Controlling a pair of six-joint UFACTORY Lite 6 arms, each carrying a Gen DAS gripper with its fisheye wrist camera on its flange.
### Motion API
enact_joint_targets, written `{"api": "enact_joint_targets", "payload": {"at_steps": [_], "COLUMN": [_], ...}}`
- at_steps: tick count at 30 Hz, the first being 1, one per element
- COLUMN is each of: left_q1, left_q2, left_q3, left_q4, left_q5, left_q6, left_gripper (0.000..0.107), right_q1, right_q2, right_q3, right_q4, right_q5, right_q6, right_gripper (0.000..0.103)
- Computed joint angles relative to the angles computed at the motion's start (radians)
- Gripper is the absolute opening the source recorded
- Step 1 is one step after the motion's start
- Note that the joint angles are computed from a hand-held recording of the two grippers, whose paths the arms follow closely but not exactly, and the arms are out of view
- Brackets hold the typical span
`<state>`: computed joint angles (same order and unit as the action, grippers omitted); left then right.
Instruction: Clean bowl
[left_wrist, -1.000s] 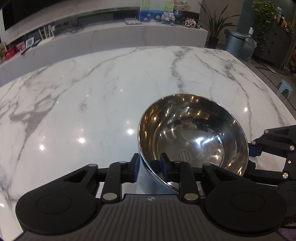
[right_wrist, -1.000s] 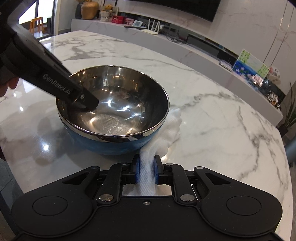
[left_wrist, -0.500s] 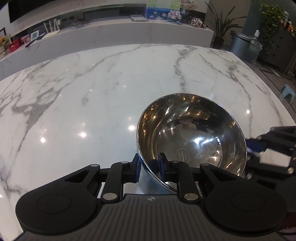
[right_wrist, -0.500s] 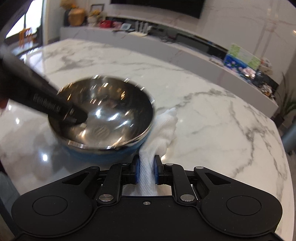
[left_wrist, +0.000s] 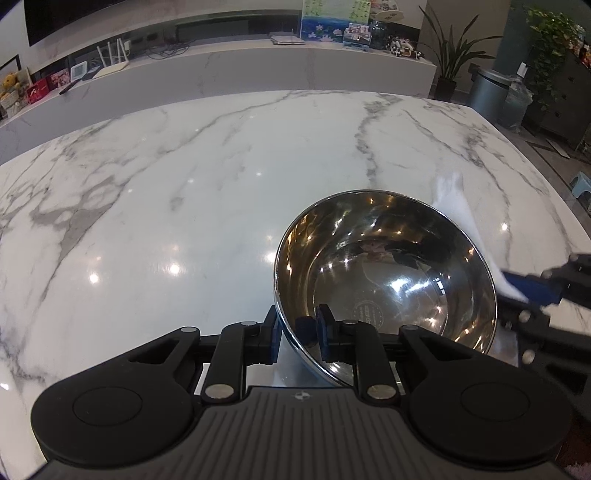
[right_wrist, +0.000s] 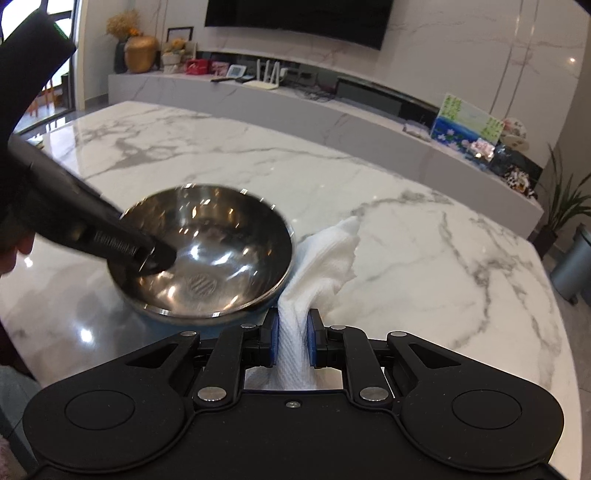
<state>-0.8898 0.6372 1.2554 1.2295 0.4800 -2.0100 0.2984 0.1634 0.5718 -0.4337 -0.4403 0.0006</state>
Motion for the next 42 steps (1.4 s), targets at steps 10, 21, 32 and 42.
{"api": "enact_joint_targets", "payload": {"at_steps": [10, 21, 32, 42], "left_q1": [0.005, 0.001, -0.005, -0.05], "left_q2": [0.008, -0.082, -0.159, -0.234], "left_q3": [0.02, -0.036, -0.108, -0.174], "left_q4": [-0.013, 0.024, 0.102, 0.115], "left_q5": [0.019, 0.06, 0.057, 0.113], "left_q6": [0.02, -0.053, -0.179, -0.279], "left_gripper": [0.018, 0.043, 0.074, 0.078], "right_q1": [0.027, -0.058, -0.066, -0.086], "right_q2": [0.043, 0.076, 0.126, -0.064], "right_q3": [0.009, 0.088, 0.125, 0.029], "right_q4": [0.067, -0.039, -0.123, -0.176], "right_q5": [0.014, 0.071, 0.123, 0.132], "right_q6": [-0.059, 0.192, 0.321, 0.473], "right_gripper": [0.013, 0.014, 0.03, 0.062]}}
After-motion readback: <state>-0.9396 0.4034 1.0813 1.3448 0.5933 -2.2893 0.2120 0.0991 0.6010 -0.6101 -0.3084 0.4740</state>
